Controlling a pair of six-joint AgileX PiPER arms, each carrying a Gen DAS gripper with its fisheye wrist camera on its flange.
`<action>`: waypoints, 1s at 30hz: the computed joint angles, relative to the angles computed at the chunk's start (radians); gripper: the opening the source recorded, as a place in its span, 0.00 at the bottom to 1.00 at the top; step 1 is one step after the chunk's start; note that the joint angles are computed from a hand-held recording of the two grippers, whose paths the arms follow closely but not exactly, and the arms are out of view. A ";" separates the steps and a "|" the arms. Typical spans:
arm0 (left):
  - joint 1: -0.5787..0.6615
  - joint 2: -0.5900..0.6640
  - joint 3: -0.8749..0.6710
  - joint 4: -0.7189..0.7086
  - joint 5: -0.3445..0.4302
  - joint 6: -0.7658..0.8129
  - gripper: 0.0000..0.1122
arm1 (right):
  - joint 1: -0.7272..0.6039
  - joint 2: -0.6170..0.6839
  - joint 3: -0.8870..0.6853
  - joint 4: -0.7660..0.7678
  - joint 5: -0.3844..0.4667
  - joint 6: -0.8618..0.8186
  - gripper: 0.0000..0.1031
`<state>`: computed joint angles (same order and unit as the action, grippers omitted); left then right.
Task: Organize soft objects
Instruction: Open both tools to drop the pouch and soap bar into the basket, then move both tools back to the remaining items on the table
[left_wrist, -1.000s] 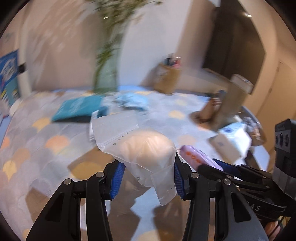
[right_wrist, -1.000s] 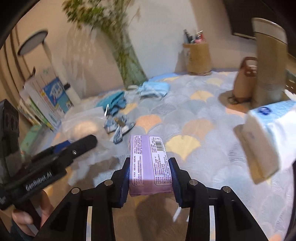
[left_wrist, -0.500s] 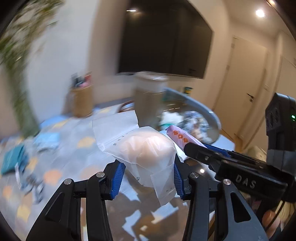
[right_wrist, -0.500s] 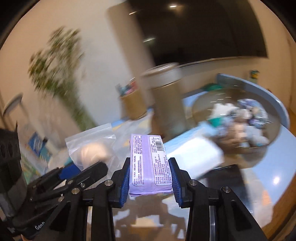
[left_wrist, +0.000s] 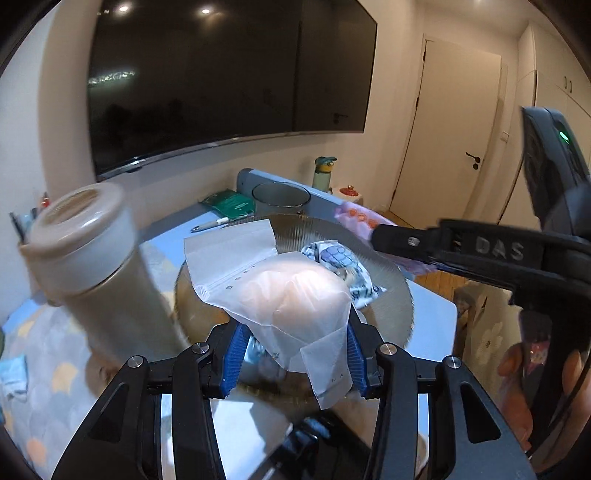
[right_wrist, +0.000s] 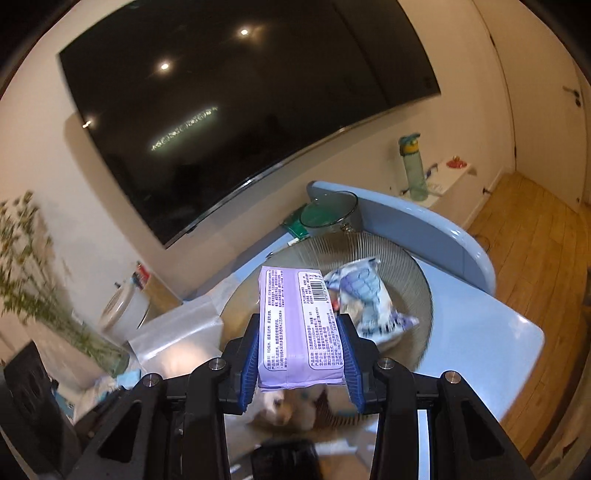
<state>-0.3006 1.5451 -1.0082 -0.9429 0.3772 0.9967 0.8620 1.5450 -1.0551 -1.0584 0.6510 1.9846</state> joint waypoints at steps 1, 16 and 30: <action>-0.015 0.025 -0.025 0.042 -0.019 -0.043 0.39 | -0.037 0.012 -0.016 0.039 -0.035 -0.051 0.37; -0.035 -0.047 0.066 -0.088 -0.054 0.208 0.70 | -0.207 0.046 -0.034 0.372 -0.198 -0.351 0.51; 0.712 -0.436 0.260 -0.179 0.565 0.420 0.70 | 0.243 -0.023 -0.165 0.100 0.179 -0.058 0.69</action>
